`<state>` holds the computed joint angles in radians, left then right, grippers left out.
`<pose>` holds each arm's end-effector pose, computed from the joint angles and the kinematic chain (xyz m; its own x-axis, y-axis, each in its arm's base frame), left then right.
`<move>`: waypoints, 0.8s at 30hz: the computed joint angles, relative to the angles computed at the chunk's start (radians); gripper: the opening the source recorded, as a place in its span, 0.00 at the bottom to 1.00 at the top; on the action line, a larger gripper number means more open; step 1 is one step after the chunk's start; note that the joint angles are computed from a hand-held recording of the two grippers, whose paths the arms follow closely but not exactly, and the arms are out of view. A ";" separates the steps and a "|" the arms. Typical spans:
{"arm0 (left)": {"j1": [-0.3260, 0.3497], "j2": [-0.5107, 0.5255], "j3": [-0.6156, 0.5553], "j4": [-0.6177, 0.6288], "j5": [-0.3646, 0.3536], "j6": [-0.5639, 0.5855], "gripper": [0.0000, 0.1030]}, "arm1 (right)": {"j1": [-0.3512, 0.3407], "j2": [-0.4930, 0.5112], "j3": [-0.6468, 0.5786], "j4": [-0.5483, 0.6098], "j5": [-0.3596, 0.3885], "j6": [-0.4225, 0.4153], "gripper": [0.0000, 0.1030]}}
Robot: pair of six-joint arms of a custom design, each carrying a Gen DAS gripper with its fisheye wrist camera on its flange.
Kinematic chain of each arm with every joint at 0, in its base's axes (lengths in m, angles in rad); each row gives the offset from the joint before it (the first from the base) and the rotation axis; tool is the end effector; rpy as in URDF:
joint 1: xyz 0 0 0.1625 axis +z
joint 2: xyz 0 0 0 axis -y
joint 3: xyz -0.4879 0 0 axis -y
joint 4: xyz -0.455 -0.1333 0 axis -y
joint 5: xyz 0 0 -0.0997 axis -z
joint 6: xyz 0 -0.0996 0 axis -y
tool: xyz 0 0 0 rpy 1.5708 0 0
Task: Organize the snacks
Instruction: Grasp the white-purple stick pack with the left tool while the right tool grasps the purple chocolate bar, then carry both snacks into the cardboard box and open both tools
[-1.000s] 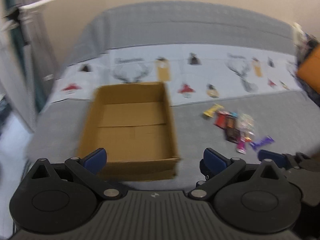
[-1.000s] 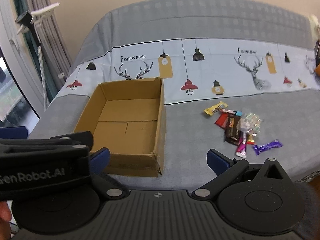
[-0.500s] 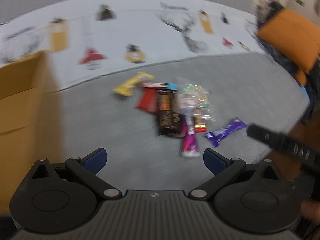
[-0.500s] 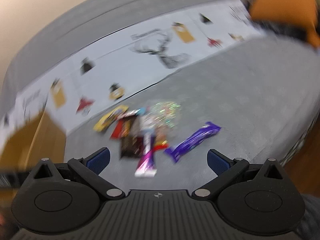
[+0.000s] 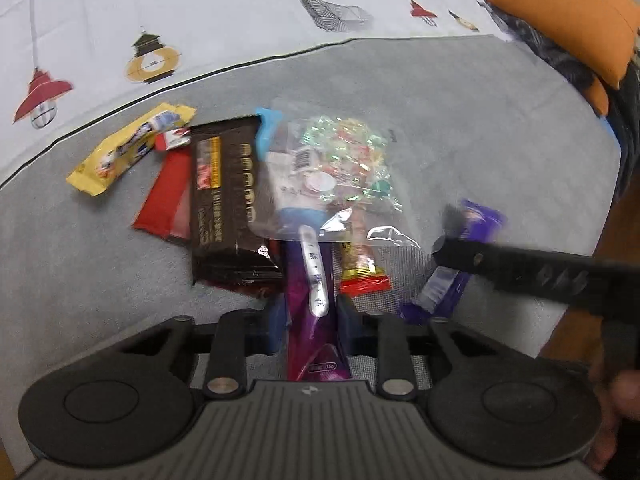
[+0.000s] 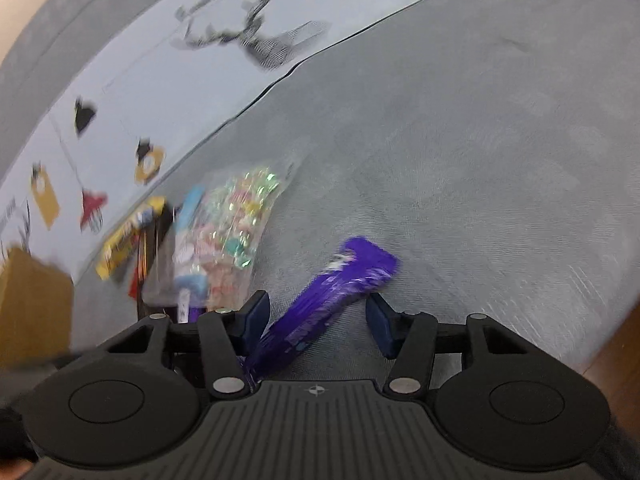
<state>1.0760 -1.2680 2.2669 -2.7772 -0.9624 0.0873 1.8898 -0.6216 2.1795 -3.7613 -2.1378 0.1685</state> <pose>-0.0729 -0.5358 0.1862 -0.7346 0.3600 -0.5751 0.5307 0.8330 -0.1565 0.2428 -0.4807 -0.0171 -0.9302 0.1649 0.3279 -0.0983 0.7487 -0.6555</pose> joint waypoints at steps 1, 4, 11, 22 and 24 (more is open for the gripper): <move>0.010 -0.017 0.000 0.015 -0.024 -0.018 0.28 | 0.004 0.003 -0.008 0.015 0.014 -0.039 0.23; 0.024 -0.076 0.016 0.056 -0.040 -0.039 0.27 | 0.026 0.018 -0.005 0.017 0.022 -0.083 0.15; 0.039 -0.172 0.063 0.121 -0.043 -0.128 0.30 | 0.055 0.043 0.005 -0.008 0.004 -0.110 0.19; 0.052 -0.119 0.054 -0.006 -0.082 -0.115 0.21 | 0.044 0.064 -0.020 -0.035 -0.035 -0.154 0.15; 0.044 -0.156 0.065 0.004 -0.102 -0.134 0.21 | 0.059 0.059 -0.009 -0.065 -0.063 -0.136 0.15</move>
<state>1.1201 -1.4244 2.3323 -2.7733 -1.0639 -0.0463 1.9490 -0.5625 2.1709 -3.8258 -2.2007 0.0328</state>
